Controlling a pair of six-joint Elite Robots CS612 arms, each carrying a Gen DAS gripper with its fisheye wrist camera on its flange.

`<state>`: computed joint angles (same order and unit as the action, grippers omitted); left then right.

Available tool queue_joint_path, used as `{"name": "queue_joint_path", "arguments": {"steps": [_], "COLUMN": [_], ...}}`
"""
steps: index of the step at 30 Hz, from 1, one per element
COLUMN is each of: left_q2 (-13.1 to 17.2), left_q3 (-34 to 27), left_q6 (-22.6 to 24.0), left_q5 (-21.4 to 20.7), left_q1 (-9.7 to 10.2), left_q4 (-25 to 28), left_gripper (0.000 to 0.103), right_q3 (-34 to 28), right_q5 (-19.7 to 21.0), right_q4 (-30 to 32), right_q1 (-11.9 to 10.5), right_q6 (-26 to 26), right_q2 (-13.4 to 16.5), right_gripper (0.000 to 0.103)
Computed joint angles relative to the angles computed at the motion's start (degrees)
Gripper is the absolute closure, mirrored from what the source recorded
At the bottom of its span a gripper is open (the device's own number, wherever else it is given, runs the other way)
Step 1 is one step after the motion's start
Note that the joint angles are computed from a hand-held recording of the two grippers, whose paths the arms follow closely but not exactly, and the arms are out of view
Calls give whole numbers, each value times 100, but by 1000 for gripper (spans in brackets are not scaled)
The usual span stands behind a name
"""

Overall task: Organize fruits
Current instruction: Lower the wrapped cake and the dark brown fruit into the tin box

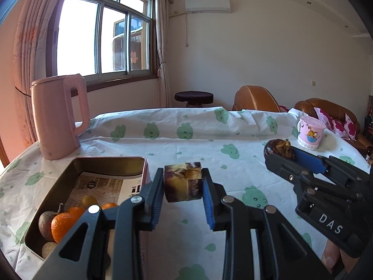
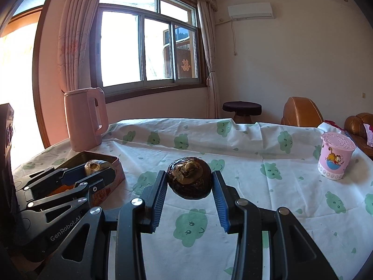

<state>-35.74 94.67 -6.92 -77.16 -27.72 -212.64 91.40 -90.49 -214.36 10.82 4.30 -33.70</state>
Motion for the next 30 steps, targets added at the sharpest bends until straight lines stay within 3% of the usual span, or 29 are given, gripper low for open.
{"name": "queue_joint_path", "arguments": {"steps": [14,30], "left_q2": [-187,-260], "left_q3": [275,310], "left_q6": [-223,-388], "left_q5": [209,503], "left_q1": [308,508], "left_q4": [-48,129], "left_gripper": [71,71], "right_q3": [-414,-777], "right_q5": [564,853], "right_q4": [380,654], "right_q1": [291,484], "right_q6": [-245,-458], "right_q2": [89,159], "right_gripper": [62,62]}}
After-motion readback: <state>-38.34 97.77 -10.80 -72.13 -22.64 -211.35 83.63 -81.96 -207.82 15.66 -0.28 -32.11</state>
